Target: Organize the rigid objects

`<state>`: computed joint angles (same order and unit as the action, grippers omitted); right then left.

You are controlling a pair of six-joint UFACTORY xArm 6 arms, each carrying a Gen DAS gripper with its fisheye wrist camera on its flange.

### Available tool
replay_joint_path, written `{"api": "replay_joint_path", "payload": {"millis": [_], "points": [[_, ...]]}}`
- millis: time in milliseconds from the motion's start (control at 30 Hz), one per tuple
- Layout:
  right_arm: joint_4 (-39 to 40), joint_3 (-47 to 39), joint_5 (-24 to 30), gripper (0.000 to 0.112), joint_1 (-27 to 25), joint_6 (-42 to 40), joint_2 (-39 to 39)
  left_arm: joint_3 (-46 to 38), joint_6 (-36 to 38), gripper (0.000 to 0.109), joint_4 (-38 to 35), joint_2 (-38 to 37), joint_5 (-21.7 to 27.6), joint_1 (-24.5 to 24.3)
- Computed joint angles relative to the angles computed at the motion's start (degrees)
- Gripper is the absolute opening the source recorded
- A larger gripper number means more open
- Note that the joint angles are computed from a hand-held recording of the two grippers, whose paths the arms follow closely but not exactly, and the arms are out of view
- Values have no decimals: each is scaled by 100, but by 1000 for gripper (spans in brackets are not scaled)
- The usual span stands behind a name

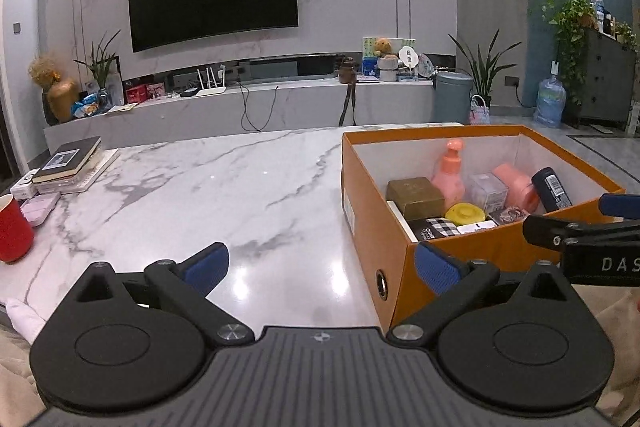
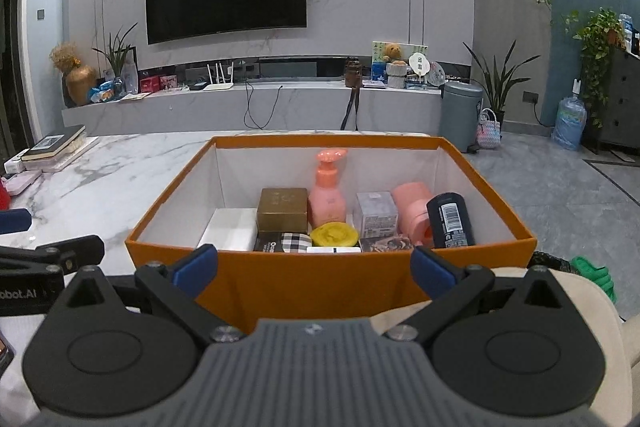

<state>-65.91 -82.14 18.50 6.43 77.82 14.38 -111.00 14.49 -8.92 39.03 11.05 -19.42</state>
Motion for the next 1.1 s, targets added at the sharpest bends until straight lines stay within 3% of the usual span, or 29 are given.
{"api": "replay_joint_path", "payload": {"millis": [367,500,1100], "points": [[10,40,-21,100,-6,49,-42,-133,64,103,-235,25,271,25],[19,44,-12,100,-5,33,-47,-184,-255,103,54,32,442,54],[58,55,3,100,-2,0,-53,-149,-447,103,219,-13,453,82]]}}
